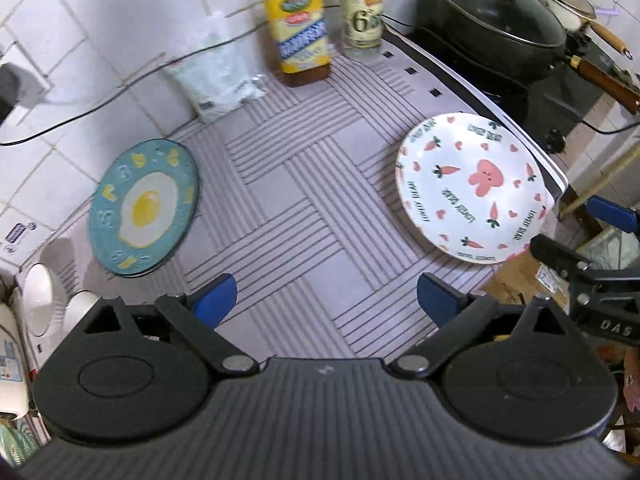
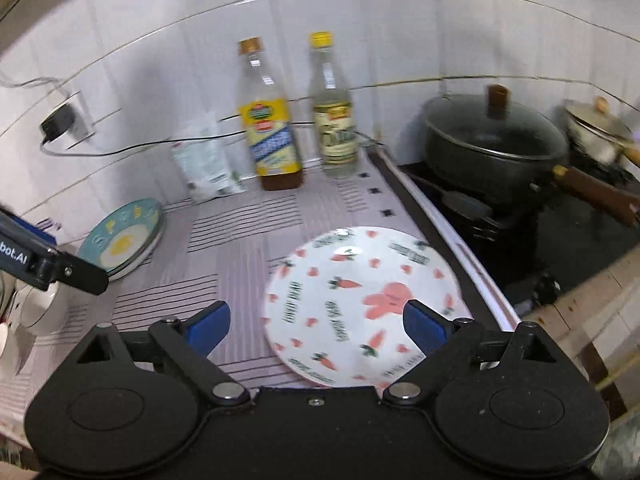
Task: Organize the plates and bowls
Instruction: 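Close both grippers on the Lovely Bear plate rim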
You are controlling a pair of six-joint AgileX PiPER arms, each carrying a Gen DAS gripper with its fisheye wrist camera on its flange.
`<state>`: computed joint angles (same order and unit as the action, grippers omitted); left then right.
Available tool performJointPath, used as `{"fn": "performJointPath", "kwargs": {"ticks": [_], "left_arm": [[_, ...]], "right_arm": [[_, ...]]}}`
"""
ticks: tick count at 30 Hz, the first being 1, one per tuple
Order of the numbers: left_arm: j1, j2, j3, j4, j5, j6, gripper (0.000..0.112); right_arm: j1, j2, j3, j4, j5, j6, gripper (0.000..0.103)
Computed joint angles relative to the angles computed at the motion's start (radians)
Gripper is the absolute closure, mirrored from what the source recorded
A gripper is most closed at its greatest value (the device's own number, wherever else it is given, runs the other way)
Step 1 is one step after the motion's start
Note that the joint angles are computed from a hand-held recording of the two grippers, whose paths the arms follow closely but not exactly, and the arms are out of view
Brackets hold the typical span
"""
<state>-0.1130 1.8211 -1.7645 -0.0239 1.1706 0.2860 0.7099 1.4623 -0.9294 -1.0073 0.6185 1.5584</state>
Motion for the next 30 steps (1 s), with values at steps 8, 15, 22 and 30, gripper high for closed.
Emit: {"fn": "performJointPath", "kwargs": {"ticks": [8, 15, 22, 30], "left_arm": [[-0.078, 0.069, 0.019, 0.017, -0.064, -0.064, 0.014], [-0.114, 0.17, 0.011, 0.027, -0.169, -0.097, 0.014], [-0.115, 0.305, -0.066, 0.01, -0.22, -0.119, 0.014], [-0.128, 0.39, -0.154, -0.022, -0.245, -0.173, 0.019]], "right_arm": [[-0.103, -0.04, 0.136, -0.124, -0.097, 0.19, 0.008], [-0.153, 0.047, 0.141, -0.17, -0.133, 0.209, 0.008], [-0.183, 0.137, 0.117, -0.236, -0.179, 0.236, 0.01], [-0.29, 0.204, 0.138, -0.526, -0.31, 0.526, 0.024]]}}
